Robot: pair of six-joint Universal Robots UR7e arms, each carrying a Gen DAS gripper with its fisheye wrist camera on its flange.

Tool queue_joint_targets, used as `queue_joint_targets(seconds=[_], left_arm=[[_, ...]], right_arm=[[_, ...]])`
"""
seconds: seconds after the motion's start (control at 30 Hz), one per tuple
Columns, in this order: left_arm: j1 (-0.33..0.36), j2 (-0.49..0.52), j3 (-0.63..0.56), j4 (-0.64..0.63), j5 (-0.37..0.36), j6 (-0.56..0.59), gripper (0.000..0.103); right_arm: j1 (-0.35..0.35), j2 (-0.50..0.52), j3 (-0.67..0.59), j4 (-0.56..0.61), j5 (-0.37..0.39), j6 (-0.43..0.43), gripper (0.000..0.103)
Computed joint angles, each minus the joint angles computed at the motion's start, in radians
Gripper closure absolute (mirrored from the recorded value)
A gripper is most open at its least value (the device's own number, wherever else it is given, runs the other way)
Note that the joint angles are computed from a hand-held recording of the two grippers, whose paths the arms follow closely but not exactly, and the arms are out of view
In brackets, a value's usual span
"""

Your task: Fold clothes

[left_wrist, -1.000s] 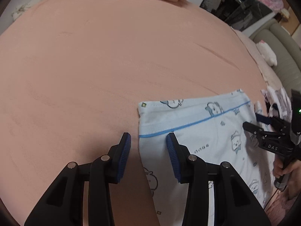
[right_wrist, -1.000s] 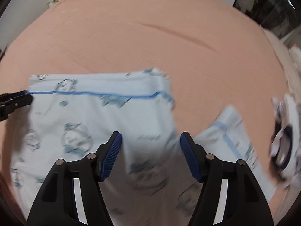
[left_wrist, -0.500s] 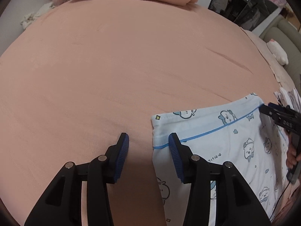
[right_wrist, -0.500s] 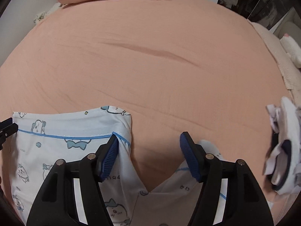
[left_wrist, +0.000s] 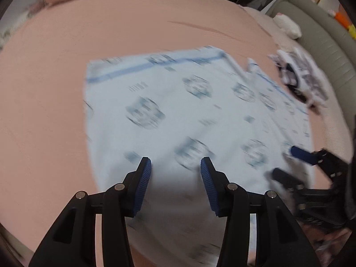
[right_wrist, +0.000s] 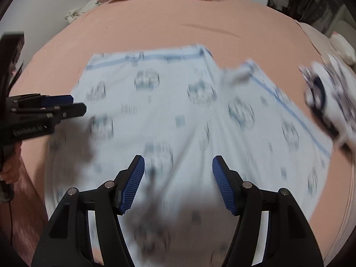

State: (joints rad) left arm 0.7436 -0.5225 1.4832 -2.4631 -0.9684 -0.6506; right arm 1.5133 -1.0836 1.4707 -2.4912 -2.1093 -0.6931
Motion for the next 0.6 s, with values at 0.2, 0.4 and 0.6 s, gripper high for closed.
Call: queue_joint_targets(seconds=[0.2,0.4,0.6], left_arm=[[-0.084,0.113,-0.068,0.199,0.084,0.052,0.052],[-0.109,0.034,0.068,0.192,0.128,-0.108,0.039],[-0.138,0.012,0.135,0.091,0.19,-0.173,0.039]], right_arm=[[-0.062,-0.13,0.14,-0.075,-0.049,0.019,0.038],[-0.138,-0.246,0.256,-0.172,-0.051,-0.041,0.032],[-0.198,-0.324,0.249,-0.109,0.069,0.098,0.031]])
